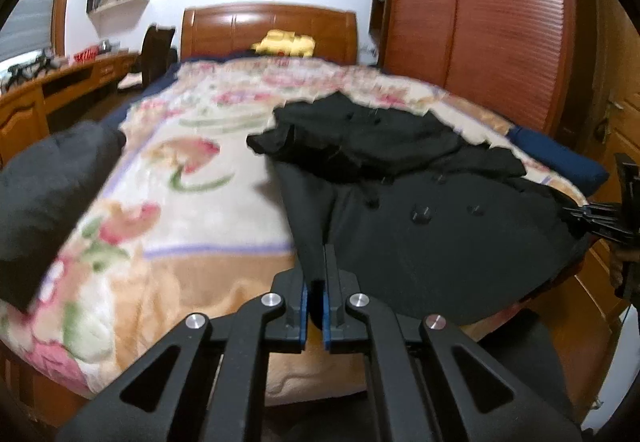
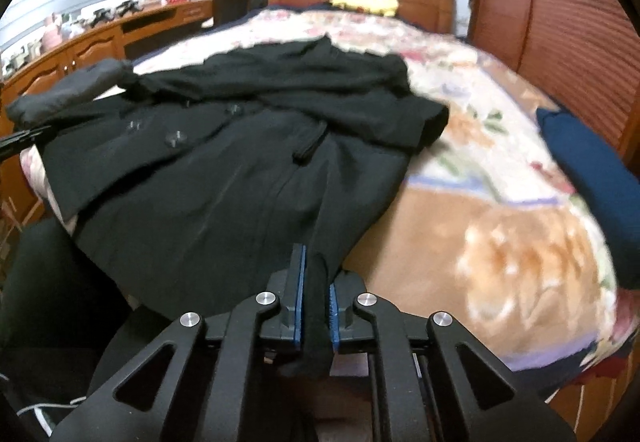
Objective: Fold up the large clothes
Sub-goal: 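Lift the hem with both tools and fold it toward the collar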
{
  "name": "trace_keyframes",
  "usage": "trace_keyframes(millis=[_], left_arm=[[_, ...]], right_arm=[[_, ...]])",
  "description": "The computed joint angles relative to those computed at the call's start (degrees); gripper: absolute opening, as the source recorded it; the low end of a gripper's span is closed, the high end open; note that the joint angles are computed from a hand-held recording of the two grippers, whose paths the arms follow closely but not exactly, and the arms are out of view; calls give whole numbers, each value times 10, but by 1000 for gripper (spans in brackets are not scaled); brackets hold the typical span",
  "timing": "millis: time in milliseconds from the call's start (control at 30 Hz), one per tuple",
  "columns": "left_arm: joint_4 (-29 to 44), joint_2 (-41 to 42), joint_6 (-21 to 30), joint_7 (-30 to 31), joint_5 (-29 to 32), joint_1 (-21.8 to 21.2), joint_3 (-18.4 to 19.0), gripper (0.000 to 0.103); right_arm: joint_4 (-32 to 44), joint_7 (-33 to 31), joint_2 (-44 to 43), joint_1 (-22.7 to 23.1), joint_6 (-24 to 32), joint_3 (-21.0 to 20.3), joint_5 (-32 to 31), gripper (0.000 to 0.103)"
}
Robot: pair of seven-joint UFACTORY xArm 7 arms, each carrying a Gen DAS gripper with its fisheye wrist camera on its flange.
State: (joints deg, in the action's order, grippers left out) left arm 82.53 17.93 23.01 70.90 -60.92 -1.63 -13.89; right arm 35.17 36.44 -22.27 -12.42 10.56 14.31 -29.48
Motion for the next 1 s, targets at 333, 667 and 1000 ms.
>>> trace_keyframes(millis=[333,667,1000], left_arm=[[-35,-89,27,114,-124,-15,23,0],[-11,-132,60,135,-178,-32,70,0],[-36,-184,82,174,-216,-39,103,0]], right_arm=[[8,-32,-63,-24,-40,7,31,5],[59,-95,-111,3,16,-1,73,5],[74,-122,-160,19,39,-1,96,5]])
